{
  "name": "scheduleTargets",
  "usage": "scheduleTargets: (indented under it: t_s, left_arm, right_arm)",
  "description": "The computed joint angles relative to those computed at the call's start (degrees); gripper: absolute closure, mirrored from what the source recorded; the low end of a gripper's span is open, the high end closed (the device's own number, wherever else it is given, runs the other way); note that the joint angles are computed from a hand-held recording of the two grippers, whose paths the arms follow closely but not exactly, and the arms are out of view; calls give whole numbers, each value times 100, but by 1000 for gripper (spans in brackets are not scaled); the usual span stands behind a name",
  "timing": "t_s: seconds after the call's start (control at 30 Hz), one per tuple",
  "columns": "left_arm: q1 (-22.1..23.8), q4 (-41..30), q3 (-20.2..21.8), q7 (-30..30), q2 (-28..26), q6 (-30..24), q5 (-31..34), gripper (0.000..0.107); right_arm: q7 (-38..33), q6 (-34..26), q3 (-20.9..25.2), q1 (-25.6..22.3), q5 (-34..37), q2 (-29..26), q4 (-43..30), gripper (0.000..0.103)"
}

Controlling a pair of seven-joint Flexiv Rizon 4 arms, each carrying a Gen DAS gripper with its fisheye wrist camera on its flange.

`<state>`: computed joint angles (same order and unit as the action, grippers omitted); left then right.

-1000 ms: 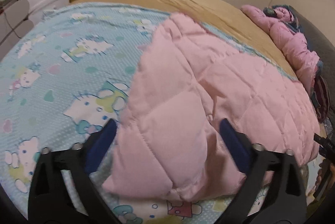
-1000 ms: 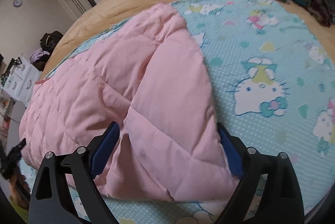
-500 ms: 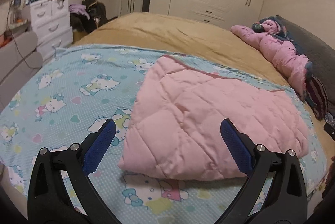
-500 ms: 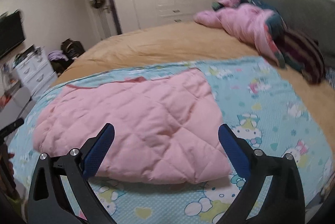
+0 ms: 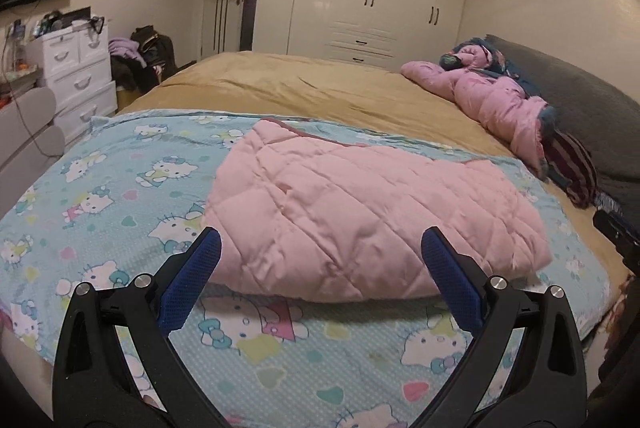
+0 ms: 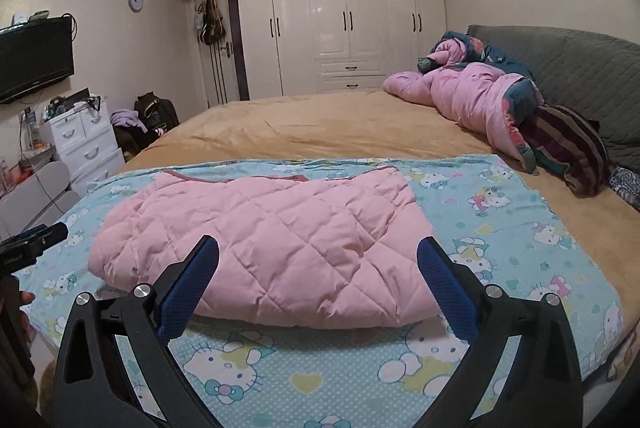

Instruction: Fold large clothes

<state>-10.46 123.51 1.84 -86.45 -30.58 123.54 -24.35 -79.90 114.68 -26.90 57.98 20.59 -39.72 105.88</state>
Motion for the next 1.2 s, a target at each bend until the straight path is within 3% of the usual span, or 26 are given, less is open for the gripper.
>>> scheduleTargets:
  t_s: [0.37,0.47,0.73,1.03,1.2]
  left_arm:
    - [-268,367,-11,24,-203,361,-107,13]
    - [-370,464,-2,14,-262,448,-208,13]
    - [-765,478,144,332,-273,438,-766,13]
    - [-706,542,37,389,-219,517,-825,13]
    - [-945,518,134,636,-207,483,-1267,13]
  right_arm:
    - [202,307,957,-452,247,-154,394,4]
    - [132,279,651,-159,384,-216,449,4]
    - [53,370,781,-192,351,-148,514,4]
    - [37,346,728,-117,372,-120,544,4]
    - [-5,323,735,-129,341,-89,556,4]
